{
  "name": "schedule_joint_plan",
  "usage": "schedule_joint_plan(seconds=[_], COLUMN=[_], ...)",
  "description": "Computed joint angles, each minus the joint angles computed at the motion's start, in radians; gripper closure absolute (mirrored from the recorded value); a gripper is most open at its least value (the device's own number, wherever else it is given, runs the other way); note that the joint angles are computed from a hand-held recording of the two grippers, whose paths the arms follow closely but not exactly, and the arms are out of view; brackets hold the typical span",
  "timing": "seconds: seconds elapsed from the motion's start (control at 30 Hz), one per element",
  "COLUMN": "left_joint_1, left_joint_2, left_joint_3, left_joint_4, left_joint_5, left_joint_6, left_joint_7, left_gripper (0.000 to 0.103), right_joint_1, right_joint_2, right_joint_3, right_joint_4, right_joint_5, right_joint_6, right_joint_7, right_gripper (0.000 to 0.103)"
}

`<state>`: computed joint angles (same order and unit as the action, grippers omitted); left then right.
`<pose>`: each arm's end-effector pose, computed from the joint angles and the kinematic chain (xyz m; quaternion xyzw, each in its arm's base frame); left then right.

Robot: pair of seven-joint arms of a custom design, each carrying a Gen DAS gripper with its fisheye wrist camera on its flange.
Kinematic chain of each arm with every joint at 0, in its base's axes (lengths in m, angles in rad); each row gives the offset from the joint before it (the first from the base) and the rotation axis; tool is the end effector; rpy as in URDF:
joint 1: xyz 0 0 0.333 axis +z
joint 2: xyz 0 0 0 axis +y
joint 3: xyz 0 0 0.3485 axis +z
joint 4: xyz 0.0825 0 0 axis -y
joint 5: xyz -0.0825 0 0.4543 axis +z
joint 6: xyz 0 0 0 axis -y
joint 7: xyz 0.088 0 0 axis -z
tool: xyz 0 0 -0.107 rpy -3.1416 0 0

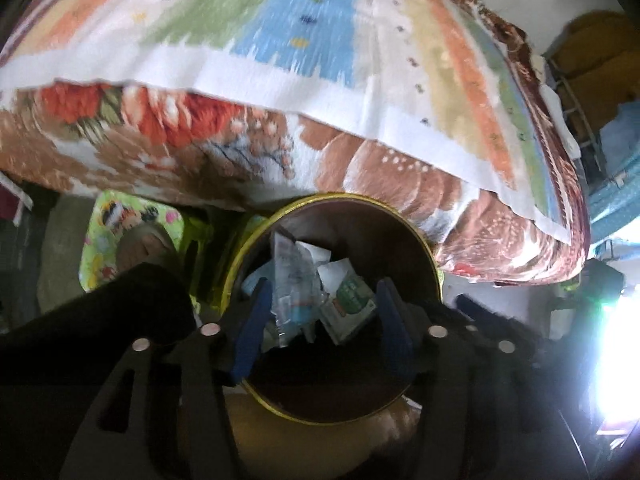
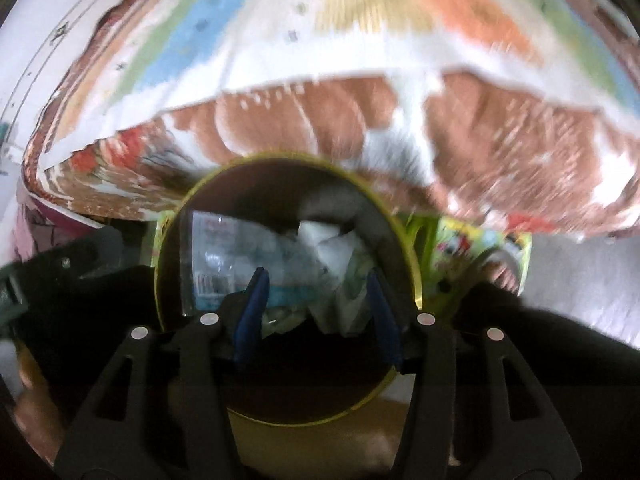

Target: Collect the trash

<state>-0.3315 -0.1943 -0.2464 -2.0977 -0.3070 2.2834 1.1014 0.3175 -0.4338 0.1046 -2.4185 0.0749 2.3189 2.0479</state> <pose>0.4887 -0.3363 0.5509 0.7056 -0.6751 0.2077 0.0571 0.4509 0.2070 0.5033 -0.6620 0.7310 -0.0462 0.1593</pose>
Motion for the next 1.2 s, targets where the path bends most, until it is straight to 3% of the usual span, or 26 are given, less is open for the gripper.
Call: schedule_joint_plan(seconds=[0.13, 0.2, 0.33, 0.4, 0.47, 0.67, 0.8, 1.2], left_joint_1=[-0.011, -0.029, -0.050, -0.076, -0.059, -0.068, -0.053, -0.061], left_joint_2=[-0.090, -0.127, -0.190, -0.229, -0.261, -0.279, -0.268, -0.264], left_joint_3=[-0.009, -0.008, -0.009, 0.014, 0.000, -0.006, -0.030, -0.025], left_joint_4=[-0.037, -0.057, -0.107, -0.149, -0.175, -0.197, -0.188, -0.189], left_joint_5=[0.071, 0.077, 0.090, 0.034, 0.063, 0.084, 0.135, 0.144], left_joint_6=[0.038, 0.062, 0.089, 0.108, 0.113, 0.123, 0.123, 0.137], left_joint_7=[0.069, 0.128, 0.165, 0.203, 0.177, 0.166, 0.139, 0.112], left_gripper=[0.029, 0.018, 0.006, 0.006, 0.006, 0.006, 0.006, 0.006], right_joint_1=[0.006, 0.000, 0.036, 0.035, 0.039, 0.071, 0.071, 0.078], right_joint_2=[-0.109, -0.173, -0.283, -0.321, -0.353, -0.419, -0.417, -0.415], right_joint_3=[0.002, 0.025, 0.024, 0.031, 0.037, 0.033, 0.041, 0.027], right_joint_4=[-0.040, -0.065, -0.120, -0.136, -0.153, -0.195, -0.195, -0.204], right_joint_5=[-0.012, -0.056, -0.051, -0.052, -0.051, -0.027, -0.026, 0.009], right_joint_6=[0.028, 0.041, 0.067, 0.061, 0.055, 0.056, 0.059, 0.090], right_joint_7=[-0.032, -0.039, -0.081, -0.079, -0.077, -0.097, -0.101, -0.112], right_gripper=[0.048, 0.035, 0.025, 0.018, 0.009, 0.009, 0.009, 0.009])
